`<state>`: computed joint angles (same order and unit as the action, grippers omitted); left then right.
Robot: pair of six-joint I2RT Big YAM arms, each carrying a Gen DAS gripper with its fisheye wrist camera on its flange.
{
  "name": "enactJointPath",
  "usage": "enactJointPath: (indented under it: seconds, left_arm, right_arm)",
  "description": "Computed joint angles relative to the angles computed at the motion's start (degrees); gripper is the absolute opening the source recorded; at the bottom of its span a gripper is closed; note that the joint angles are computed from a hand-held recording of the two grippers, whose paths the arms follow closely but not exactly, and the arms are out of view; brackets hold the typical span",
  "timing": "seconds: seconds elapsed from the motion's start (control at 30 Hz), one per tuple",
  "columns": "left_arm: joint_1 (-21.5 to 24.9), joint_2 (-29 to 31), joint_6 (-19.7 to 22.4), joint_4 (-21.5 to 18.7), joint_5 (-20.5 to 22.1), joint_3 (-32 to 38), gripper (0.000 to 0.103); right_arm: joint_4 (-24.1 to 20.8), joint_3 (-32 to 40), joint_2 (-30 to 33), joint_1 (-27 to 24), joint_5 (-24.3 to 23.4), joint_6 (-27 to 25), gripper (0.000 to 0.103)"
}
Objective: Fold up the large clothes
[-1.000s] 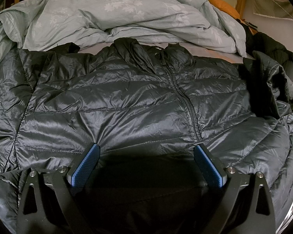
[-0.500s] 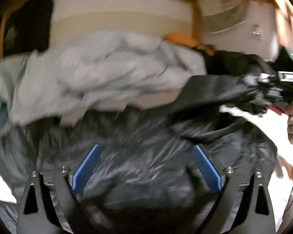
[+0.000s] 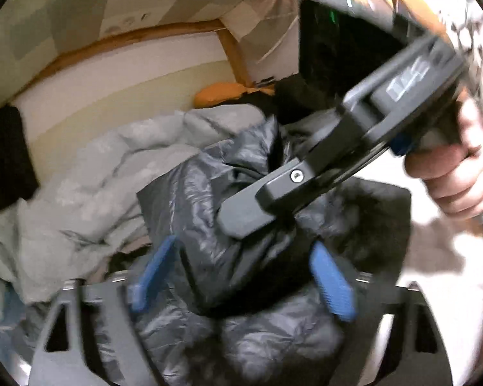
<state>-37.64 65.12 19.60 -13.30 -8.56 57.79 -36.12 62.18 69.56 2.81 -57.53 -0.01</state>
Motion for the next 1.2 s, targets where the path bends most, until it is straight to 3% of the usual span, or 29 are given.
enactJointPath:
  seconds: [0.03, 0.07, 0.2, 0.4, 0.43, 0.53, 0.63, 0.77, 0.9, 1.03, 1.13, 1.2]
  left_arm:
    - [-0.6, 0.6, 1.1, 0.6, -3.4, 0.0, 0.027]
    - [-0.8, 1.2, 1.7, 1.1, -6.1, 0.1, 0.004]
    - [2.7, 1.5, -3.9, 1.7, -6.3, 0.6, 0.004]
    - [11.4, 0.8, -15.4, -2.3, -7.4, 4.2, 0.004]
    - [12.9, 0.9, -16.1, -2.9, -8.1, 4.8, 0.004]
    - [15.9, 1.3, -13.5, -2.3, -12.5, 5.2, 0.004]
    - [19.2, 3.1, -14.3, -6.1, -14.3, 7.0, 0.004]
    - [22.0, 7.5, -16.2, -13.4, -17.5, 10.2, 0.004]
    - [23.5, 11.8, -22.7, -23.3, -16.8, 14.0, 0.004]
    - [24.1, 12.9, -24.7, -25.9, -17.6, 15.2, 0.005]
    - [24.7, 13.1, -24.8, -26.3, -17.3, 15.3, 0.007]
    - [24.9, 12.8, -24.6, -26.0, -16.5, 15.2, 0.008]
  right_arm:
    - [-1.0, 0.1, -0.2, 0.6, -0.3, -1.4, 0.003]
    - [-1.6, 0.2, -0.3, 1.2, -0.2, -2.2, 0.003]
    - [-3.7, 0.4, -2.1, 1.7, 2.2, -4.1, 0.004]
    - [1.0, -0.7, -4.0, -1.6, 7.7, -0.2, 0.011]
    - [2.9, -1.1, -4.3, -2.3, 10.5, 1.1, 0.011]
    - [5.8, -1.4, -4.1, -3.3, 22.5, 3.3, 0.011]
    - [4.1, 0.2, -1.8, -4.8, 30.0, 4.7, 0.011]
    - [0.6, 1.8, 1.5, -6.4, 32.2, 3.1, 0.011]
    - [-2.1, 3.2, 4.7, -5.5, 35.1, 0.0, 0.011]
    - [-5.8, 5.4, 8.1, -4.5, 37.7, -1.4, 0.011]
    - [-2.8, 4.6, 7.1, -3.8, 41.8, 1.5, 0.011]
    - [0.8, 2.8, 4.6, -4.1, 41.6, 2.6, 0.011]
